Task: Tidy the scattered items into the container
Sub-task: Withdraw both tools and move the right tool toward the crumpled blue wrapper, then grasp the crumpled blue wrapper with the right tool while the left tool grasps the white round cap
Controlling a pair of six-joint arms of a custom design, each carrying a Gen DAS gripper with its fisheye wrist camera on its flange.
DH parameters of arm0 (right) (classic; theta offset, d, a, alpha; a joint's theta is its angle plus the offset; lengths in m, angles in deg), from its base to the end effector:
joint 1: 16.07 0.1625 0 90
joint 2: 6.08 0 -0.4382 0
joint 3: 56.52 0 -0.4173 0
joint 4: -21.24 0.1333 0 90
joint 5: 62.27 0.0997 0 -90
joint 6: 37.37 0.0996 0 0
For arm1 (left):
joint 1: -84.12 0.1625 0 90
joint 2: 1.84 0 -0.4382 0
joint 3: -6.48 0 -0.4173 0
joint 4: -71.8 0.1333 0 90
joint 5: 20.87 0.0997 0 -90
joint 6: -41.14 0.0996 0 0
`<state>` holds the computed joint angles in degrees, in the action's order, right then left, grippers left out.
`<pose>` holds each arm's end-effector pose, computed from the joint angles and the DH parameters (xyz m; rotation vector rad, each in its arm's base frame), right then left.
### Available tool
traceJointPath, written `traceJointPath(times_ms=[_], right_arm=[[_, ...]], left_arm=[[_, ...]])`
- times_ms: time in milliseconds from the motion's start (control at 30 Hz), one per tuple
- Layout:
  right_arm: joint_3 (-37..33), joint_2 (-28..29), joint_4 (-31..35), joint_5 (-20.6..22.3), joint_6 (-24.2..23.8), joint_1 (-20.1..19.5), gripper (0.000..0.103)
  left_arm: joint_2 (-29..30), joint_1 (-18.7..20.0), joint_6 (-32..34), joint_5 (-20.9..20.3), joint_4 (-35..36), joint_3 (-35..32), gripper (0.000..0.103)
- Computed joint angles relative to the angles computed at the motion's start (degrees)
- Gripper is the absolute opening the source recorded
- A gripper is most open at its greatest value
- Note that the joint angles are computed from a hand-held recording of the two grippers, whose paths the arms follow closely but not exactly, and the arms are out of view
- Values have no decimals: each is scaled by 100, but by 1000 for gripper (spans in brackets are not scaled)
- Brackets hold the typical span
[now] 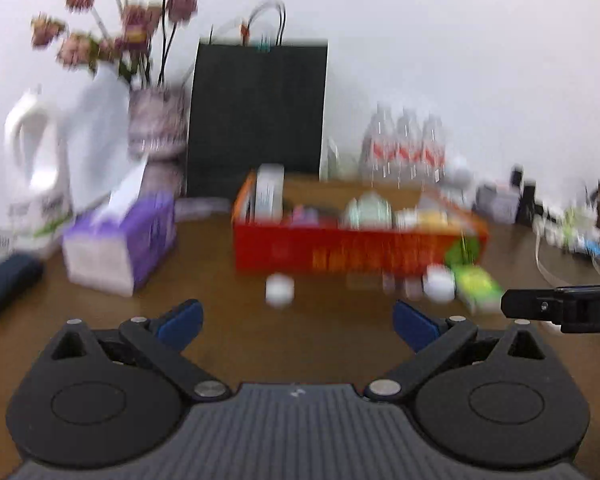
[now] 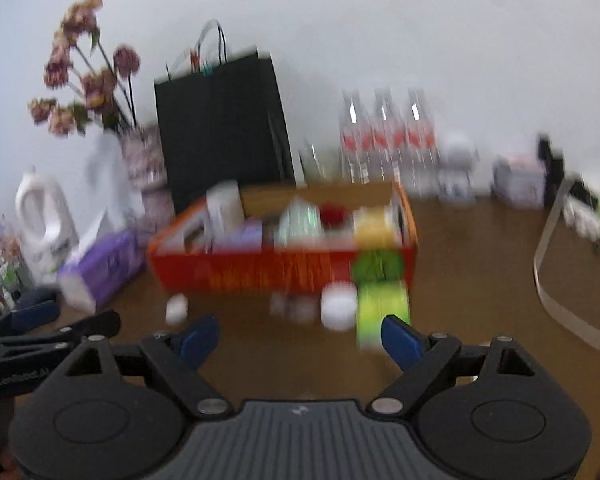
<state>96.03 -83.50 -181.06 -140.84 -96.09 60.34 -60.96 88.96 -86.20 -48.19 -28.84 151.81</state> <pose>0.0686 -0.3674 0.1693 1.1492 -2.5226 0.9157 -0.2135 -0.2407 0.0142 0.1385 1.8944 -1.3769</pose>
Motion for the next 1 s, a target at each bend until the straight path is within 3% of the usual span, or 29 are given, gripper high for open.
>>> traceJointPath(times_ms=[67, 167, 300, 533, 733, 833, 1000], right_arm=[[295, -54, -164, 68, -395, -347, 86], [475, 149, -535, 6, -678, -552, 84], [408, 319, -556, -37, -729, -533, 72], [341, 303, -361, 4, -977, -560, 72], [212, 420, -339, -45, -1037, -494, 72], [122, 412, -176, -92, -1037, -459, 67], [-74, 595, -106, -278, -1026, -263, 57]], left_arm=[[81, -189, 272, -264, -481, 152, 103], [131, -150, 187, -427, -406, 126, 103], [-12, 121, 172, -315, -351, 77, 103], [83, 429, 616, -124, -890, 46, 103], [26, 739, 840, 157, -690, -93, 103], [-182, 1062, 1405, 553, -1016, -14, 100], [-281, 1936, 3640, 1143, -3187, 217, 91]])
